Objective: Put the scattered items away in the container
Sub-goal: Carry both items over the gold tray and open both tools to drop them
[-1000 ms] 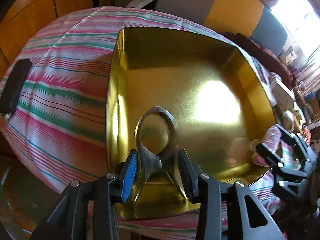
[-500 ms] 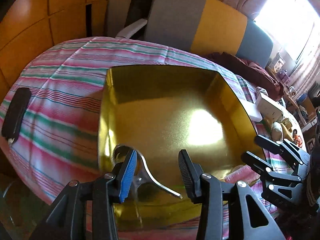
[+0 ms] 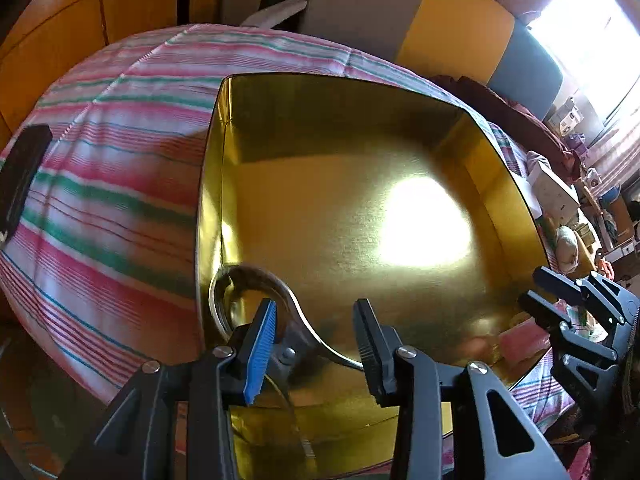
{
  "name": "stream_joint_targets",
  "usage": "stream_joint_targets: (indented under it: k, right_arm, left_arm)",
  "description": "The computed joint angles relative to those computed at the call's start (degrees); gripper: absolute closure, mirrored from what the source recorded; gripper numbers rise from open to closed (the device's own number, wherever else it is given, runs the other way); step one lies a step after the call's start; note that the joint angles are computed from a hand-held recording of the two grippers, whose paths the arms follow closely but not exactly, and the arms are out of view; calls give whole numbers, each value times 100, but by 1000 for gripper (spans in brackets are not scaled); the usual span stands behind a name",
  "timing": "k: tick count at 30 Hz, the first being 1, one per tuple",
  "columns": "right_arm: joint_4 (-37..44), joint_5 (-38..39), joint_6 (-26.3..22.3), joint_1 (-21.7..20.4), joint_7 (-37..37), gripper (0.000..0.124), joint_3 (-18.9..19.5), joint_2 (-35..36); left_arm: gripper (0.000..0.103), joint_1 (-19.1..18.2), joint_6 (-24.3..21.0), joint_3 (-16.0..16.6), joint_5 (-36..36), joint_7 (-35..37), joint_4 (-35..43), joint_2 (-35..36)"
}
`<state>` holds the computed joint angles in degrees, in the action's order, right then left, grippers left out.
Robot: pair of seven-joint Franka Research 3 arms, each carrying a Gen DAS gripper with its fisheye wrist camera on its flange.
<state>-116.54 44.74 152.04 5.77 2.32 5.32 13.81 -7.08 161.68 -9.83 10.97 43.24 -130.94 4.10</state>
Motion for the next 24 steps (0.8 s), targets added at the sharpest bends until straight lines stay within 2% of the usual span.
stream_joint_targets:
  k: [3, 8, 16, 20, 24]
  right_arm:
    - [-8, 0, -24, -60, -39, 95, -46, -32]
    - [170, 135, -511, -175, 278, 92, -108, 2]
    - [275, 793, -988, -355, 321, 84, -187, -162]
    - [286, 943, -989, -428, 505, 80, -316, -221]
    - [268, 937, -793, -535, 796, 73, -452, -236]
  left_arm:
    - [63, -20, -25, -4, 46, -61, 13, -12]
    - [62, -35, 94, 38, 307, -309, -63, -106]
    - [62, -47, 200, 41, 773, -875, -193, -266]
    - [62, -57, 297, 16, 941, -1110, -317, -384]
    - [61, -94, 524, -42, 1015, -1209, -434, -479]
